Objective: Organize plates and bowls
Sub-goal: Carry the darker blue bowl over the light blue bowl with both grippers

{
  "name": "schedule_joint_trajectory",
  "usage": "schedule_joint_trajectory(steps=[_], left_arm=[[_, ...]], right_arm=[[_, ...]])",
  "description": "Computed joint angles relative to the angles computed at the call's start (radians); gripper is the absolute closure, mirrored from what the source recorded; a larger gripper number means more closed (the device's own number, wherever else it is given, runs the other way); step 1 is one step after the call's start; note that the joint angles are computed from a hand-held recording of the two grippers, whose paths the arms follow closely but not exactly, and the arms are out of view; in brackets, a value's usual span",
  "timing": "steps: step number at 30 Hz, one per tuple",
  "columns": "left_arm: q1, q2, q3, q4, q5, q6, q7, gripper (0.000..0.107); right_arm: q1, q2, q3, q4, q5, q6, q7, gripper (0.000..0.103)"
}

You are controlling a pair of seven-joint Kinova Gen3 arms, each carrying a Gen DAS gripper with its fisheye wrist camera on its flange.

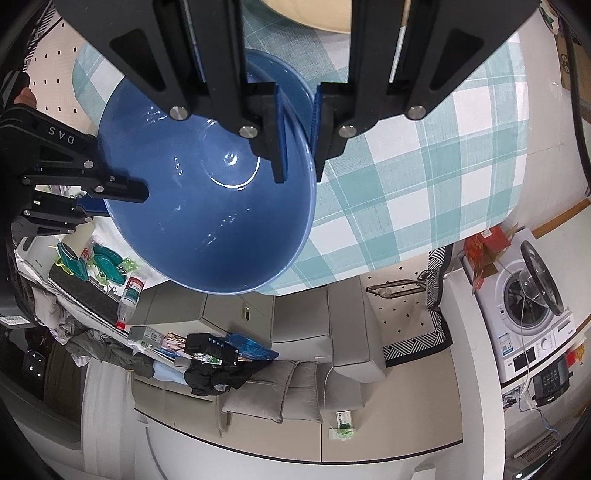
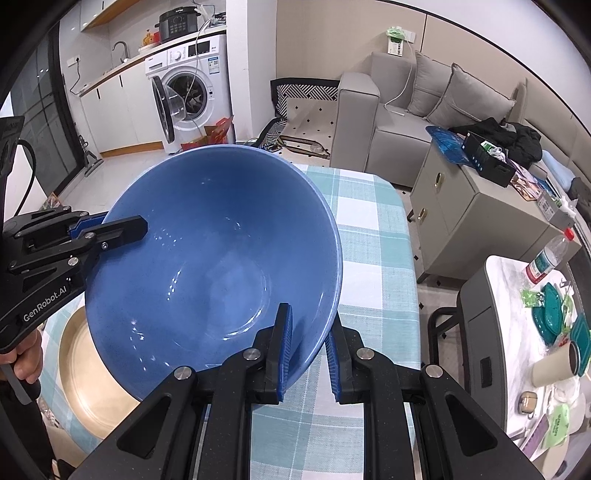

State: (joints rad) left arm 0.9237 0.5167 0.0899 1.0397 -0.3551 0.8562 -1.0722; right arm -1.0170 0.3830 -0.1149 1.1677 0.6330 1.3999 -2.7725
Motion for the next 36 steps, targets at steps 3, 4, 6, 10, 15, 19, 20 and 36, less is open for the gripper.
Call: schedule_joint_trajectory(steps=[3,4,6,10,15,19,20,36], left_arm=[[-0.006,0.003,0.001,0.006,0.007,-0.002,0.000,0.099],[-0.008,0.005,0.001,0.009,0.009,-0.003,0.000,0.099],[-0.010,0.009,0.002,0.009,0.011,-0.003,-0.001,0.099],[-0.016,0.014,0.003,0.016,0.019,-0.006,-0.005,0.099],[-0.018,0.021,0.002,0.020,0.025,-0.007,-0.005,0.098],[-0.018,0.033,0.001,0.011,0.030,0.001,-0.005,0.098],[-0.020,0.034,0.002,0.011,0.033,0.001,-0.007,0.098],[-0.022,0.053,-0.002,0.012,0.045,0.011,-0.017,0.098]], right_arm=[[0.007,0.006,0.000,0.002,-0.007,-0.009,0.010,0.086],[0.009,0.007,0.000,0.004,-0.010,-0.013,0.012,0.086],[0.014,0.008,0.001,0.010,-0.016,-0.020,0.014,0.086],[0.021,0.016,0.002,0.013,-0.027,-0.029,0.023,0.086],[0.024,0.020,0.007,0.022,-0.035,-0.043,0.022,0.086],[0.027,0.024,0.009,0.028,-0.040,-0.050,0.017,0.086],[0.028,0.025,0.009,0.029,-0.041,-0.051,0.018,0.086],[0.027,0.039,0.013,0.033,-0.046,-0.060,0.022,0.086]])
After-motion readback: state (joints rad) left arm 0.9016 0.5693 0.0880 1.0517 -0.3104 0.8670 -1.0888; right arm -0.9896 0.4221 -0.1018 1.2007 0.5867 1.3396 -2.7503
